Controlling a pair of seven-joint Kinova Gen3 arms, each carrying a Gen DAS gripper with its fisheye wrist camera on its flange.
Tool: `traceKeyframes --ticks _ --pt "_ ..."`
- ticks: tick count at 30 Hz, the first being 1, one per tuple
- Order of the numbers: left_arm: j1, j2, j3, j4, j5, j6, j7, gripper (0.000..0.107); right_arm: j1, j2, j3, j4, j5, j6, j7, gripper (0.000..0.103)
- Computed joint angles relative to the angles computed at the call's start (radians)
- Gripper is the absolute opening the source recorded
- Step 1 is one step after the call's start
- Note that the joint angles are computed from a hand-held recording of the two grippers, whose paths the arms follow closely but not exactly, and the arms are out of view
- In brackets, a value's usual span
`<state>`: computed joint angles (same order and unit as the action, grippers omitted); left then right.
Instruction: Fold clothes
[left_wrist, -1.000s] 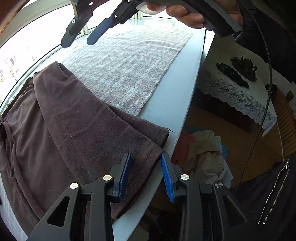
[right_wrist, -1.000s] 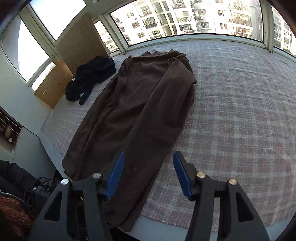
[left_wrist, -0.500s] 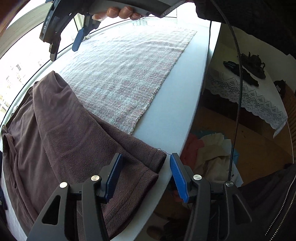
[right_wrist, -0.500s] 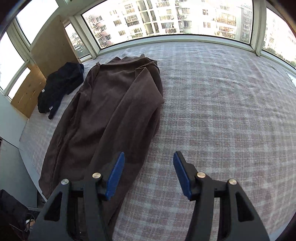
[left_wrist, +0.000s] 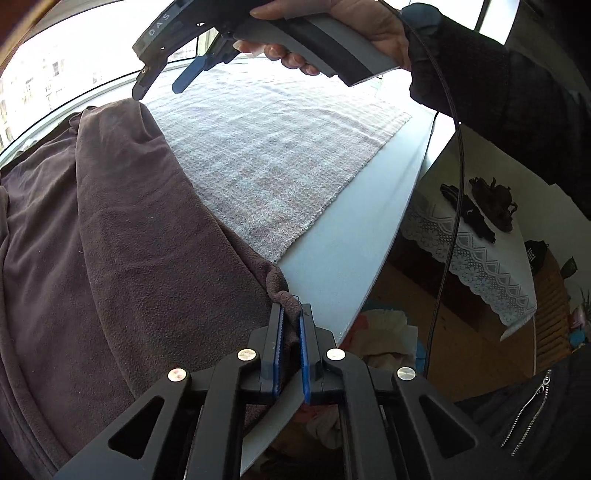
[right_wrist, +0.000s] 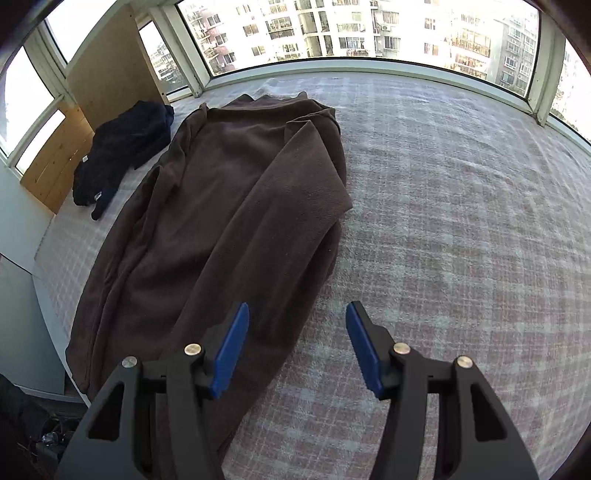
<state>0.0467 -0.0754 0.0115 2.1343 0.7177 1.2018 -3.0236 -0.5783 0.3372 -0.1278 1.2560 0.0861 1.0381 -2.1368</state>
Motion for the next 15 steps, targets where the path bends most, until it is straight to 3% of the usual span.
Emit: traceKeyframes --ticks 7,10,12,14,15 --pt "-0.052 0.018 -0.033 -0.031 0.041 0.095 0.001 0.006 0.117 0.132 0.024 -0.137 -0.158 0.005 0.067 0.054" --pt "-0.069 0.024 -0.040 -0.040 0.053 0.116 0.009 0.006 0.235 0.224 -0.075 -0.205 -0.274 0.030 0.117 0.054" --pt "-0.082 0.035 -0.044 -0.046 0.062 0.130 0.013 0.006 0.263 0.235 -0.087 -0.186 -0.341 -0.005 0.145 0.053" --pt "-0.094 0.048 -0.045 -0.050 0.071 0.146 0.013 0.006 0.262 0.220 -0.072 -0.157 -0.376 -0.049 0.158 0.016" --pt "-0.100 0.054 -0.046 -0.052 0.076 0.155 0.009 0.006 0.236 0.209 -0.038 -0.158 -0.369 -0.050 0.156 0.016"
